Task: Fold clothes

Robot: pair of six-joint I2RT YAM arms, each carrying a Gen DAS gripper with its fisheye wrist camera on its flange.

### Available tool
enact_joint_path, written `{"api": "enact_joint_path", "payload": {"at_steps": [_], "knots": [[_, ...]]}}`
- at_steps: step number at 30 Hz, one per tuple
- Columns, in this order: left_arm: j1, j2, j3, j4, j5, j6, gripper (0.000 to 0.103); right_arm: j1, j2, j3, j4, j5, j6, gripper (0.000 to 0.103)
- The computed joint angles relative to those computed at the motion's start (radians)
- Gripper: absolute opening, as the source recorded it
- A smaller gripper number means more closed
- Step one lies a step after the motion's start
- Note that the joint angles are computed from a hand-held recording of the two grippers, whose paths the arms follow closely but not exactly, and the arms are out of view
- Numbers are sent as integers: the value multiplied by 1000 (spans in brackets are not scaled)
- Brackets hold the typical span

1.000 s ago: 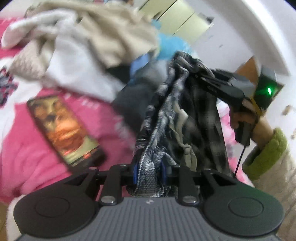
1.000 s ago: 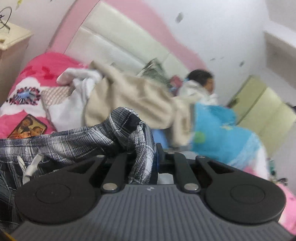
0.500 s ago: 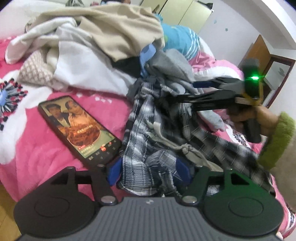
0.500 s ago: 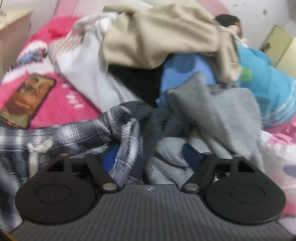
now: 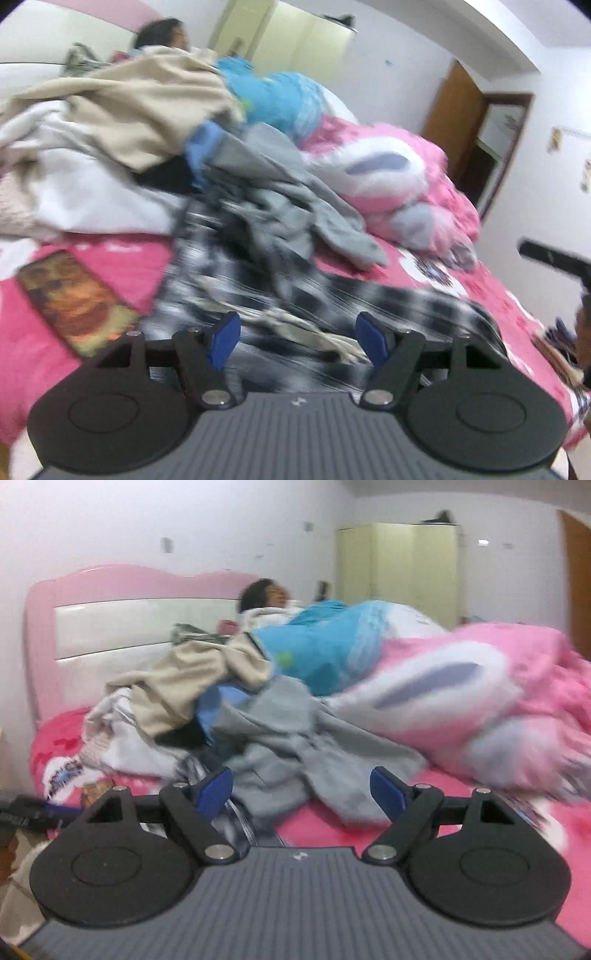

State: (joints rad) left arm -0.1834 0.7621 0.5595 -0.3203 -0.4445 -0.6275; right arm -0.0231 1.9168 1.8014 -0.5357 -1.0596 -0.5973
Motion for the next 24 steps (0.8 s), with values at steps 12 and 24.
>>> {"api": "enact_joint_path", "payload": {"at_steps": [12, 24], "knots": [[-193, 498, 136, 122, -17, 86, 70, -199, -147, -621, 246, 119, -273, 43], [-170, 566, 169, 101, -38, 66, 71, -208, -17, -549, 611, 39, 200, 8]]}}
